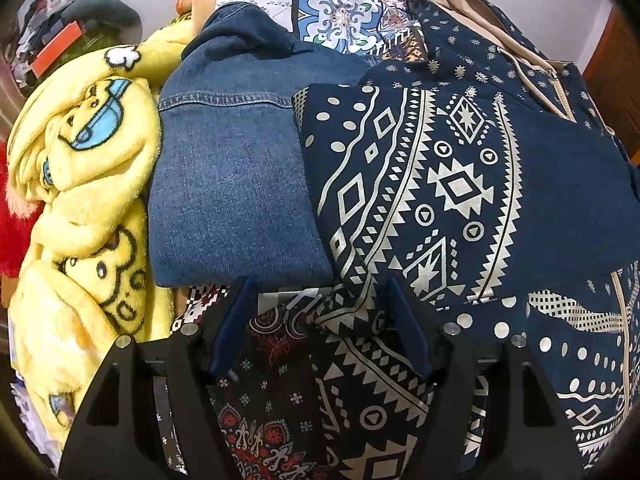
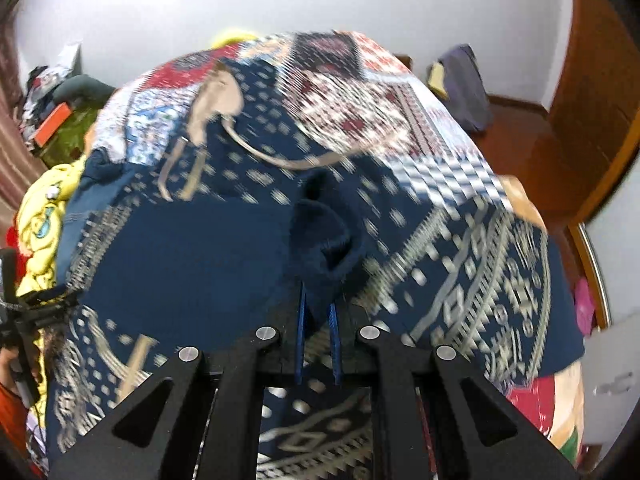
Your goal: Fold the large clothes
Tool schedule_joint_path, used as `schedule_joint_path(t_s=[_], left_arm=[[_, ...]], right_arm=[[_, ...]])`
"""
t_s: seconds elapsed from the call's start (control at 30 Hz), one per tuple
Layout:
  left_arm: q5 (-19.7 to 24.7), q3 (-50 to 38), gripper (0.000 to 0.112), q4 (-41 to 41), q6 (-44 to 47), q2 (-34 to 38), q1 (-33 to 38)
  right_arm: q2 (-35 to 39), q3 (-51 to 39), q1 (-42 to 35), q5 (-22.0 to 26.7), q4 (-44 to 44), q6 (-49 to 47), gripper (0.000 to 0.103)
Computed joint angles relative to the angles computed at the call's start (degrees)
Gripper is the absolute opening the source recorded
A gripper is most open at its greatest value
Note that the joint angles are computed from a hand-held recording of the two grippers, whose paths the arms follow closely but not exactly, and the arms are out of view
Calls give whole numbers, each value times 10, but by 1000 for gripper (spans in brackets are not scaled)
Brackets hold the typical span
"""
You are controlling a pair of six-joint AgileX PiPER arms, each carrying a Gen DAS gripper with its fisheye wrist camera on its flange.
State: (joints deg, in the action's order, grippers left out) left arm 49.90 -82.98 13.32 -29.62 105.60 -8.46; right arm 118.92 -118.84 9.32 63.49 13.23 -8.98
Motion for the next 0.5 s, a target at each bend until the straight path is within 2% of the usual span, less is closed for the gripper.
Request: schedule_joint_path(t_s=[0.13,0.2,0.27,0.33,0.4,0.5], left_arm=[[27,-21,69,18,-5,9,-10],[51,-38,69,32,-8,13,-20],[73,-51,69,44,-7,13,-30],[92,-64,69,51,-3,8,-40],[101,-78,69,47,6,-1,-49],[114,-109,69,55,7,-11,-71]], right_arm=[[-12,46,-11,-8,-1,-15,10],[-21,56,-11,-10,-21,-8,18],[-23,51,-6,6,-77,19,22],[-31,46,-23,19,-70,16,29],[-43,43,-53,33,-28,-3,48],[-70,50,-92,35,5,-17,65]])
